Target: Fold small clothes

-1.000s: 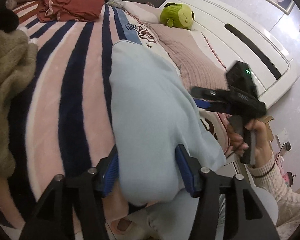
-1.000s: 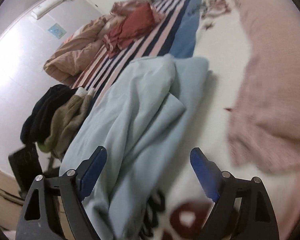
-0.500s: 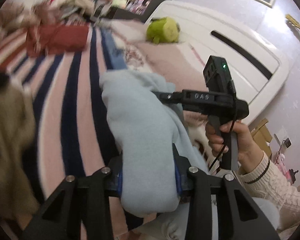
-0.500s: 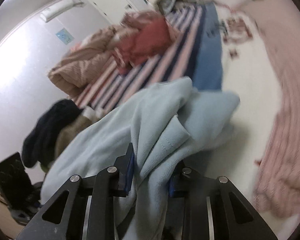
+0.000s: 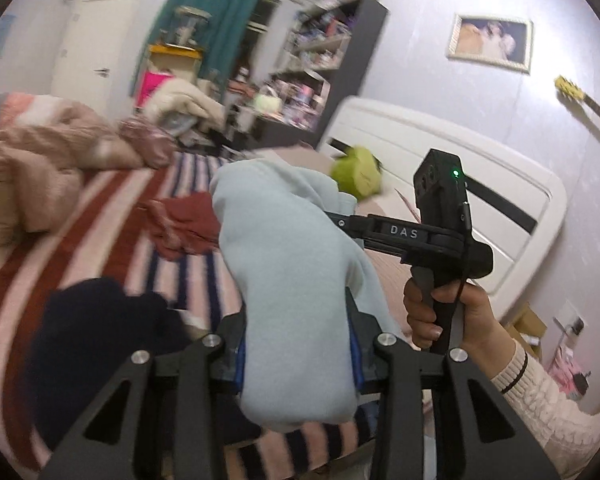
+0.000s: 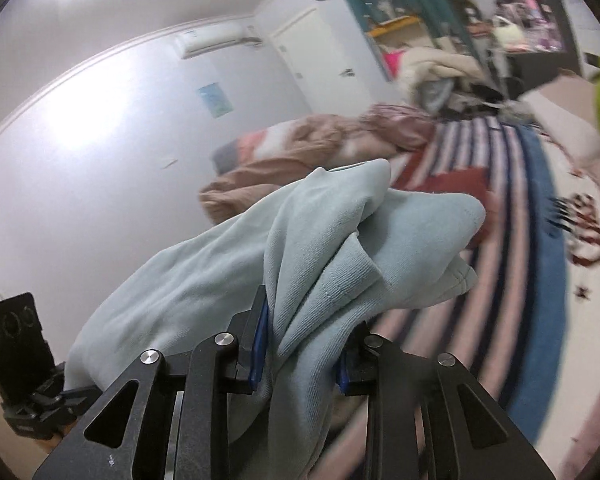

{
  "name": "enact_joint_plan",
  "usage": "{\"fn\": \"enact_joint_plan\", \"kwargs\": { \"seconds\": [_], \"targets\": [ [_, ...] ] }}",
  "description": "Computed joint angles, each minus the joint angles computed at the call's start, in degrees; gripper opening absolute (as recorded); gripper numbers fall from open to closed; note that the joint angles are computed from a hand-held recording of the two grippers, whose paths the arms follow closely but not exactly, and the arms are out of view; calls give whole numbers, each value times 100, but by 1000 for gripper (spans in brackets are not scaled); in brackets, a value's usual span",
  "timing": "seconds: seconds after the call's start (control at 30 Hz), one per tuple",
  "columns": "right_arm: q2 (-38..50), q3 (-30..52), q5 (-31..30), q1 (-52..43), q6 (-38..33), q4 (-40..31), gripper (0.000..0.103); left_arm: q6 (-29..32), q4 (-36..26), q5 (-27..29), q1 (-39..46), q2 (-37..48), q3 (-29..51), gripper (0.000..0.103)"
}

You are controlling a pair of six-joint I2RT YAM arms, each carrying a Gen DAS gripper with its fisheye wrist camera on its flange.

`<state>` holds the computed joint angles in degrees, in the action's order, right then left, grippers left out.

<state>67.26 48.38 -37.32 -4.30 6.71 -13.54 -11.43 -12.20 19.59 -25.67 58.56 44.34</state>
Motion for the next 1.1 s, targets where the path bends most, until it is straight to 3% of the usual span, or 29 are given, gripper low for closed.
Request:
{"fn": "enact_joint_plan", "kwargs": {
  "seconds": [0.17, 0.3, 0.43, 0.6, 0.73, 0.87, 0.93, 1.1],
  "targets": [
    [826, 452, 928, 1679, 633, 557, 22, 402, -690, 1172, 1888, -626, -269, 34],
    [1758, 921, 1350, 2339, 697, 705, 22, 848, -678, 2041, 3182, -187, -512, 34],
    [2758, 1432, 1751, 2586, 759, 563, 22, 882, -70, 2153, 3423, 1082, -572, 35],
    [3347, 1380, 1581, 2383, 698, 817, 24, 829, 617, 2601, 3618, 1816, -699, 40],
    [3467, 1415, 1441, 2277, 651, 863, 33, 911, 657, 2228, 3464, 1752, -685, 55],
    [3349, 1367, 1571, 2333, 541, 732, 55, 880, 618, 1776, 3295, 1542, -707, 69],
    [3240, 1259, 1577, 2308, 539, 763, 59, 827, 582, 1641, 3283, 1442, -746, 77],
    [2901, 918, 1385, 2086, 466, 798, 64, 740, 471, 1331, 3265, 858, -908, 78]
  ]
}}
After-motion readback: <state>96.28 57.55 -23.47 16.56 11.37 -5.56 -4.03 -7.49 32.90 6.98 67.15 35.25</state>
